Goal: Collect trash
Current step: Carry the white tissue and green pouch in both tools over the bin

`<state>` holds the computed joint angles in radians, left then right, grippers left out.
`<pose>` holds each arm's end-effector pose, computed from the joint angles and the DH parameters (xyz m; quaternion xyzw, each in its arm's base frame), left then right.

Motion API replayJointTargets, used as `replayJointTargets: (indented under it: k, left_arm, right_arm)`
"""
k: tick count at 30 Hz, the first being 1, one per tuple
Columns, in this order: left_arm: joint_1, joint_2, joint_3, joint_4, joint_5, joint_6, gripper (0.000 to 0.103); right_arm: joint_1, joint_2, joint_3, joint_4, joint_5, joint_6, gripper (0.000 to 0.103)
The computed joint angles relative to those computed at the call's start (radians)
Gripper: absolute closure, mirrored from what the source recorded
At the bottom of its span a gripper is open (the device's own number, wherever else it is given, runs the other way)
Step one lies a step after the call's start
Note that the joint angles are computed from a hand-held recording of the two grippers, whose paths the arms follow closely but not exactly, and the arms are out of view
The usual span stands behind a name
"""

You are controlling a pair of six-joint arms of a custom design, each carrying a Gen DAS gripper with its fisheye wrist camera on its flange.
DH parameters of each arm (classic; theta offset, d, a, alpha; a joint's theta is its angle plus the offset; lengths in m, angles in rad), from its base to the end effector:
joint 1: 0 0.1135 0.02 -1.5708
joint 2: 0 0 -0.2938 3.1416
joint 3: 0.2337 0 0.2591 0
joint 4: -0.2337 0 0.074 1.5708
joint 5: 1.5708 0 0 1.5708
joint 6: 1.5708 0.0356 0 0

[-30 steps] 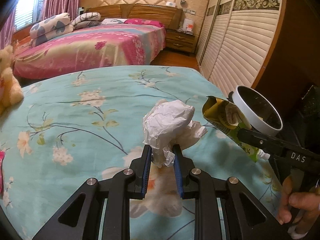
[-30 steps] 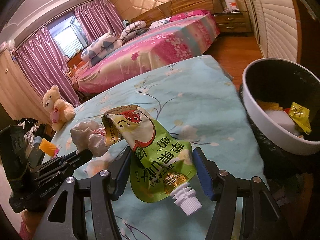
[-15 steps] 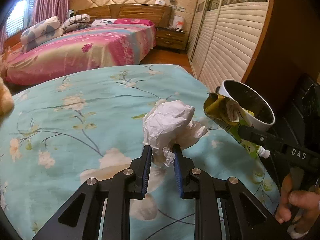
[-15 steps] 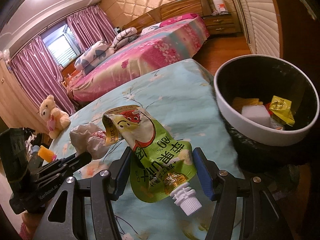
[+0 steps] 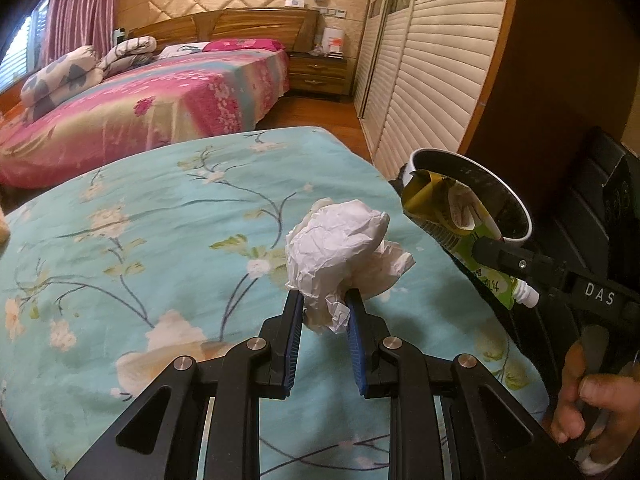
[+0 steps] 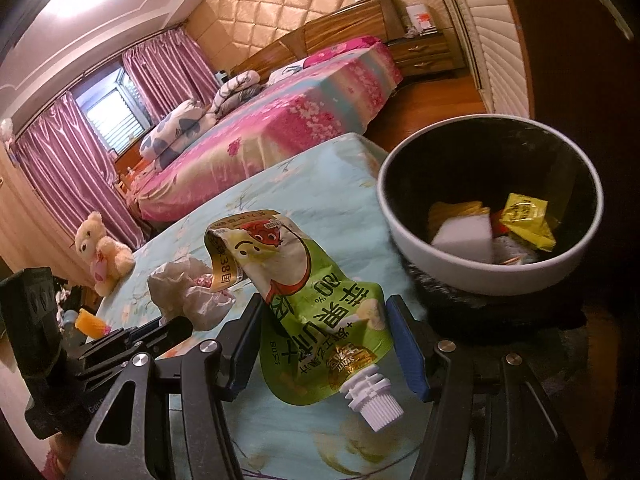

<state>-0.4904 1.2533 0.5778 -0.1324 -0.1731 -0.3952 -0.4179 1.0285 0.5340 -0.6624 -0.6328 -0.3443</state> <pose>0.2127 -0.1066 0.2030 0.0119 0.9251 -0.0864 0.3695 0.1548 -0.0457 0.2043 -0.0297 0.9318 0.2100 0.2945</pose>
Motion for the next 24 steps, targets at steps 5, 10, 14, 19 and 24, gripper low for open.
replayJointTargets:
  k: [5,10,14,19,24]
  left_arm:
    - [-0.03,0.039,0.027,0.01,-0.006,0.0,0.083]
    - [-0.055,0.076,0.056,0.02,-0.01,0.001,0.083]
    - [-0.069,0.104,0.077,0.028,-0.011,0.005,0.083]
    - [-0.089,0.135,0.102,0.032,-0.016,0.005,0.083]
    - [-0.107,0.165,0.131,0.032,-0.021,0.003,0.083]
  right_arm:
    - [-0.066,0.013,0.015,-0.026,-0.021,-0.049,0.042]
    - [-0.115,0.023,0.032,-0.046,-0.031,-0.083,0.042]
    - [-0.161,0.036,0.046,-0.063,-0.043,-0.115,0.042]
    - [-0.207,0.053,0.056,-0.071,-0.055,-0.144,0.042]
    - [-0.236,0.067,0.07,-0.073,-0.059,-0.155,0.042]
